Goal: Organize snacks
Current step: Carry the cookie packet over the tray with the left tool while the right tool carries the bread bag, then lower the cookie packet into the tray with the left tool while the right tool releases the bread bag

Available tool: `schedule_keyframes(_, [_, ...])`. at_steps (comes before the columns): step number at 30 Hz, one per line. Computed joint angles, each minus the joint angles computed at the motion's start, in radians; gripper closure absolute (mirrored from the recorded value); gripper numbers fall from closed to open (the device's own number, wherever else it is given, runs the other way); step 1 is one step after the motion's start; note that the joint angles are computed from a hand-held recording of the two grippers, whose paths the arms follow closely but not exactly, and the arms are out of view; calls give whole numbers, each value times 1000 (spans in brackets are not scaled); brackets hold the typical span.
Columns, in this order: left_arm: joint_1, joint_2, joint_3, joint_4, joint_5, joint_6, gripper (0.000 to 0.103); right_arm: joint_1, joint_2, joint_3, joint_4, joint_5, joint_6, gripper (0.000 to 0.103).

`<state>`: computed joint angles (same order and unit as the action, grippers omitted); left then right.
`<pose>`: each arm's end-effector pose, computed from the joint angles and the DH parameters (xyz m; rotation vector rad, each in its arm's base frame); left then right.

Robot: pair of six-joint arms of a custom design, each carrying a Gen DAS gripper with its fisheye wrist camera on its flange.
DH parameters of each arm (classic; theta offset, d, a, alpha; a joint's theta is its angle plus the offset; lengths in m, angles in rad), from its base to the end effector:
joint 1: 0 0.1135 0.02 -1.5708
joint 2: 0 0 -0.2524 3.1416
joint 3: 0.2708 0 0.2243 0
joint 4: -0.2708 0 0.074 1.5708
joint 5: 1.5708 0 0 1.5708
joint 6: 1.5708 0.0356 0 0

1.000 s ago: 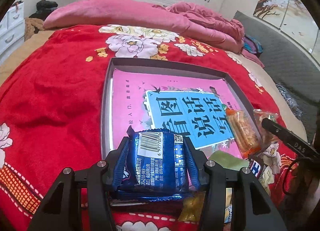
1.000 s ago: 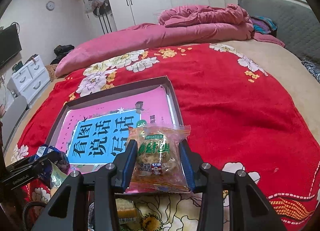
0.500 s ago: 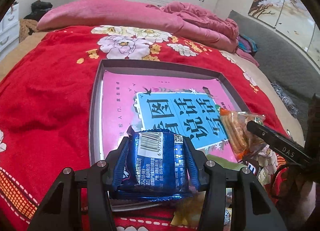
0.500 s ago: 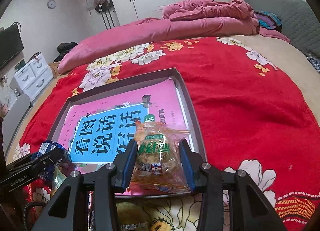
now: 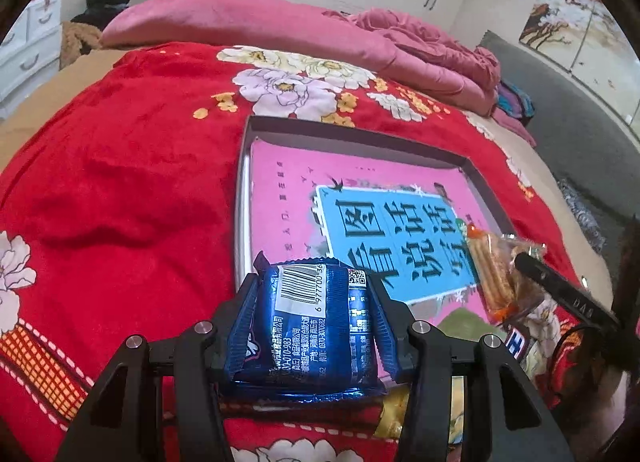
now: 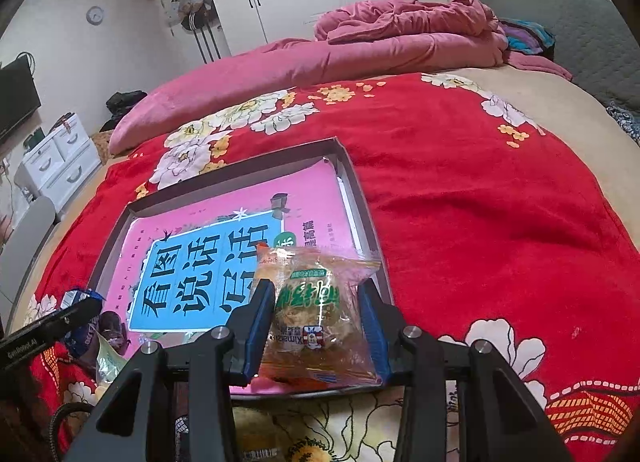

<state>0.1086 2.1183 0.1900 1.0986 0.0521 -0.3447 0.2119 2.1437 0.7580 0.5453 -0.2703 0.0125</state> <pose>0.2049 0.0205 0.0247 -0.5169 2.3499 -0.1724 0.3185 0.0782 0.0435 -0.3648 2.3874 0.4291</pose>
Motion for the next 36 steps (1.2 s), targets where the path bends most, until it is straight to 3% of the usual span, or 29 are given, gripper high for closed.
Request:
schedule_keyframes(16, [-57, 59, 50, 38, 31, -5, 49, 8, 14, 7, 7, -17, 11, 58])
schedule_keyframes(20, [-34, 53, 41, 52, 49, -16, 49, 9, 4, -10, 13, -18, 5, 57])
schedule_keyframes(25, [-1, 57, 52, 41, 75, -17, 49, 3, -6, -26, 19, -12, 7, 50])
schedule_keyframes(36, [43, 54, 35, 62, 94, -34, 49, -8, -49, -63, 19, -15, -4, 46])
